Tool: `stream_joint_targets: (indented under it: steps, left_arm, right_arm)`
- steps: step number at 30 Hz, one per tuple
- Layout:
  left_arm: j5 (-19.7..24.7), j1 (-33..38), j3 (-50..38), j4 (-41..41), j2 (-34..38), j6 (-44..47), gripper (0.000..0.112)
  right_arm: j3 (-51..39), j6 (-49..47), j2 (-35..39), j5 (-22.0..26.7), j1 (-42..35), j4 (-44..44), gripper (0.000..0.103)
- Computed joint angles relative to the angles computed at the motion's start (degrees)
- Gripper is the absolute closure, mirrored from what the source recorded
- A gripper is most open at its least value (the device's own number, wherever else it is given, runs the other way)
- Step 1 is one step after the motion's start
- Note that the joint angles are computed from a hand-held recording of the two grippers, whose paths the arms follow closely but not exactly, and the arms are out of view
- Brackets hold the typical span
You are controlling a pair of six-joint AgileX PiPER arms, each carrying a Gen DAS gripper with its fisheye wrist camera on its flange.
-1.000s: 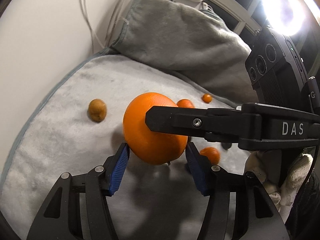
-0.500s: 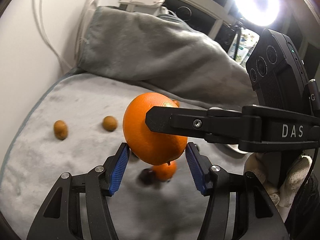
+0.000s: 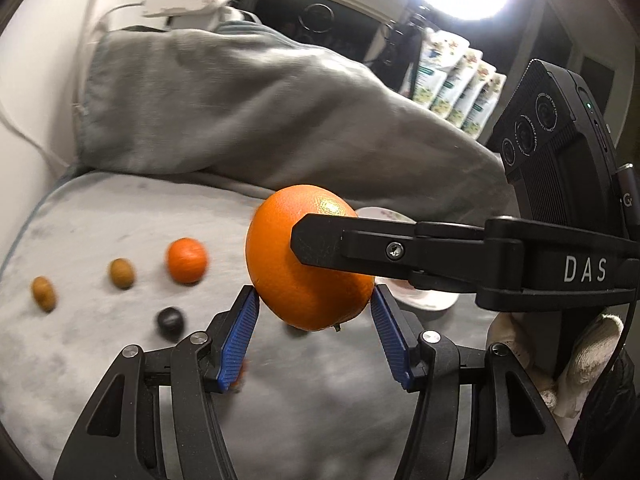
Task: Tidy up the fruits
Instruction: 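Carry the navel orange with the right gripper onto the plate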
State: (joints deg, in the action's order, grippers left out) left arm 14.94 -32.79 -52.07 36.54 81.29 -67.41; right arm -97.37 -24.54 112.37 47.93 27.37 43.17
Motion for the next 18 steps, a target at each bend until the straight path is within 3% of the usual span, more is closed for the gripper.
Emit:
stream_joint_targets:
  steps: [18]
  left_arm:
    - [0.44,-3.05,-15.90,-12.70,14.58,14.58,0.055]
  right_arm:
    - [5.11,-4.83,-2.58,0.36,-10.63,4.48,0.037]
